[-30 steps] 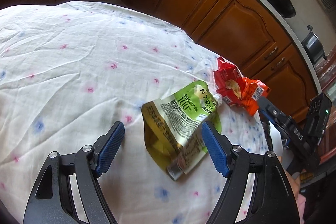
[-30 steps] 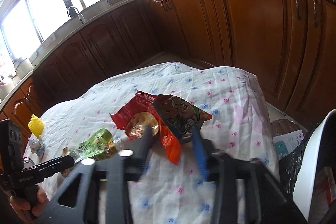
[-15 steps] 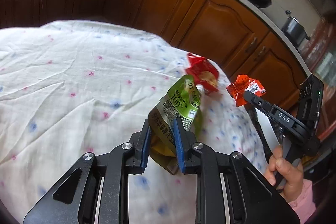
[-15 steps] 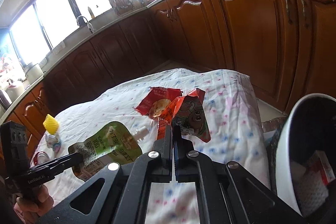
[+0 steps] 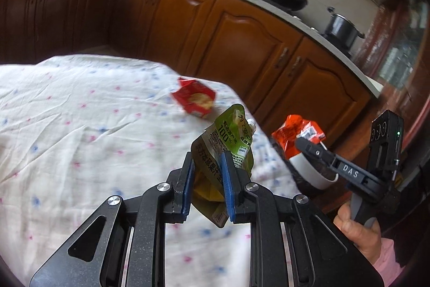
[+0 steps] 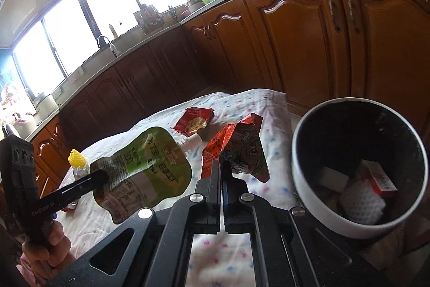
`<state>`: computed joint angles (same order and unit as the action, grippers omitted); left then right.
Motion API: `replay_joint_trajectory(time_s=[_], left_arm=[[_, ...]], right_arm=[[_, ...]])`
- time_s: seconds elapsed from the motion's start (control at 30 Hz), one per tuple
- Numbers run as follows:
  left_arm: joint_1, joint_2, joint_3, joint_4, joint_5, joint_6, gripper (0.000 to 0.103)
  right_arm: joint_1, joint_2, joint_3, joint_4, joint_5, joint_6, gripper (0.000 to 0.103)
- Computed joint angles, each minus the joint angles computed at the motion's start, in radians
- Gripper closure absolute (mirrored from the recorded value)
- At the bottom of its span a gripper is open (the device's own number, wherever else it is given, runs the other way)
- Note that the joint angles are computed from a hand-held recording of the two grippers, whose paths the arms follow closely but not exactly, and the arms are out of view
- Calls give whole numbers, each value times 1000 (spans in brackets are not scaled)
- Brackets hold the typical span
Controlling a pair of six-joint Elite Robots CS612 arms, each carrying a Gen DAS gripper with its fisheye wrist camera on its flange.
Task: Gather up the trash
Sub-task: 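Carry pouch and chip bag over the bin and open both tools to drop them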
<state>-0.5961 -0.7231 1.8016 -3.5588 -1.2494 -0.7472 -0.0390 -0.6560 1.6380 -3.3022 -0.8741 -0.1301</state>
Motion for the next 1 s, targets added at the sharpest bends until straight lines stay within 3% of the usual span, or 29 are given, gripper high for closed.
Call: replay_joint_trajectory(time_s=[0.4,0.53,1.0], left_arm=[[-34,11,-71,24,0,84,86],[-39,19,-101,41,-8,107,97],[-47,31,-157,68,-7,167,101]], right_arm=[[-52,-21,37,-58,-22,28,102],[-60,-19,33,-67,-22,38,102],[-80,-13,23,-85,7,46,102]])
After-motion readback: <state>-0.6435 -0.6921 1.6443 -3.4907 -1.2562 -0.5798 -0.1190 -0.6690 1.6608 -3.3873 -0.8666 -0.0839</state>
